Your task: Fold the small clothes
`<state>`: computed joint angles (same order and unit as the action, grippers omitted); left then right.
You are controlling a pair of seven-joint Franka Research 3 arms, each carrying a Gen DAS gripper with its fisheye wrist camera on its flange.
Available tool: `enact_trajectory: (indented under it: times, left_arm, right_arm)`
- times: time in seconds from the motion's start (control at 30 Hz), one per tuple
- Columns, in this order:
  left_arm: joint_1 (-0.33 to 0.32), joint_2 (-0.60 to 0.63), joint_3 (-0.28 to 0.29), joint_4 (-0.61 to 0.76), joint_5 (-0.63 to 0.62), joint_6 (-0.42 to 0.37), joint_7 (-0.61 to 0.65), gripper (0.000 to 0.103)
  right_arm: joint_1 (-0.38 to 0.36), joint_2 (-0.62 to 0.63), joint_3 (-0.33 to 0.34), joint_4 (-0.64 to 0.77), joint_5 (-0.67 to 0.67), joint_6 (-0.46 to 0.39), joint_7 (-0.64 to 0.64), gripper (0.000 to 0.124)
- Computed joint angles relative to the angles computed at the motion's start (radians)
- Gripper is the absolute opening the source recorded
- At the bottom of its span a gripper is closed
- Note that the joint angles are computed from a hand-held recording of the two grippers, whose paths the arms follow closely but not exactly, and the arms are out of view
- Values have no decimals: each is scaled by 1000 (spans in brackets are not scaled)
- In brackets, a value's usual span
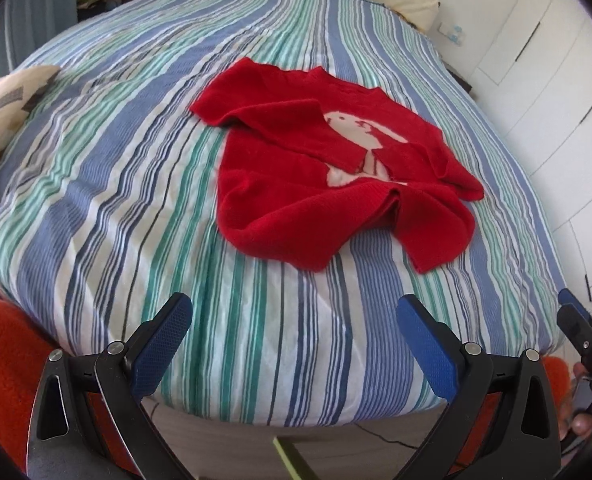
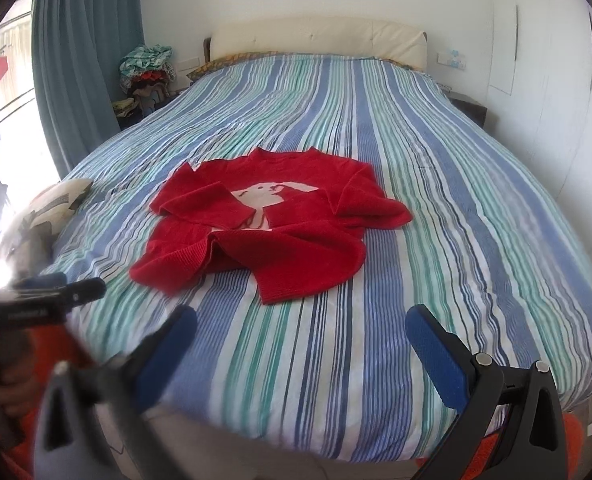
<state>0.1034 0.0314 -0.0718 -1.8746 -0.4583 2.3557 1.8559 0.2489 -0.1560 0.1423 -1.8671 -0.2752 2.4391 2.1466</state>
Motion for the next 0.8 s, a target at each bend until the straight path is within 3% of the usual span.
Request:
enact_trajectory:
  times: [0.1, 0.13, 0.2, 0.23, 0.3, 0.33, 0.37, 0.4, 0.43, 0.47, 0.5, 0.53, 0.57, 0.63, 0.73, 0.8]
  left_arm:
    - [20, 112, -8, 78, -89, -46, 12, 101]
    - [26, 141, -19, 97, -104, -52, 11, 100]
    - [28, 183, -39, 116, -101, -31, -7, 90]
    - [23, 195, -47, 118, -84, -3, -26, 83]
    - [29, 220, -71, 132, -110, 39, -40, 74]
    - [39, 241, -81, 159, -133, 29, -51, 59]
    - [54, 263, -94, 191, -168, 0, -56, 34]
    - [74, 288, -107, 228, -207, -45, -53, 20]
    - [93, 312, -118, 266, -239, -93, -45, 8]
    - [104, 312, -122, 279, -245, -113, -31, 7]
    - [108, 301, -120, 284, -226, -123, -7, 7]
    - [118, 290, -119, 293, -215, -147, 37, 7]
    - [131, 277, -117, 304, -206, -188, 84, 7]
    - [143, 250, -100, 329, -155, -276, 160, 7]
    - [145, 217, -71, 353, -63, -406, 249, 8]
    - [129, 200, -57, 327, -3, -432, 275, 16]
  right_arm:
    - [36, 25, -89, -116, 362, 235, -217, 103]
    - [50, 47, -109, -132, 502, 275, -304, 103]
    - [62, 120, -129, -112, 768, 276, -465, 100]
    - [55, 161, -126, -92, 887, 268, -530, 92]
    - [30, 241, -105, -45, 1036, 258, -576, 84]
    - [16, 277, -87, -21, 1118, 268, -614, 84]
    - [5, 307, -69, 0, 1178, 297, -640, 81]
    - [2, 331, -58, 16, 1203, 334, -637, 78]
    - [-8, 353, -40, 33, 1256, 367, -654, 71]
    - [-24, 369, -20, 52, 1323, 381, -684, 49]
    - [-44, 381, -2, 71, 1358, 366, -693, 33]
    - [-35, 384, -19, 82, 1323, 343, -650, 8]
    - [-31, 369, -32, 77, 1265, 333, -606, 7]
    - [-55, 305, -26, 50, 1292, 304, -675, 6]
    - [-68, 175, -71, 2, 1173, 159, -667, 6]
    - [-73, 122, -101, -10, 1069, 34, -621, 6]
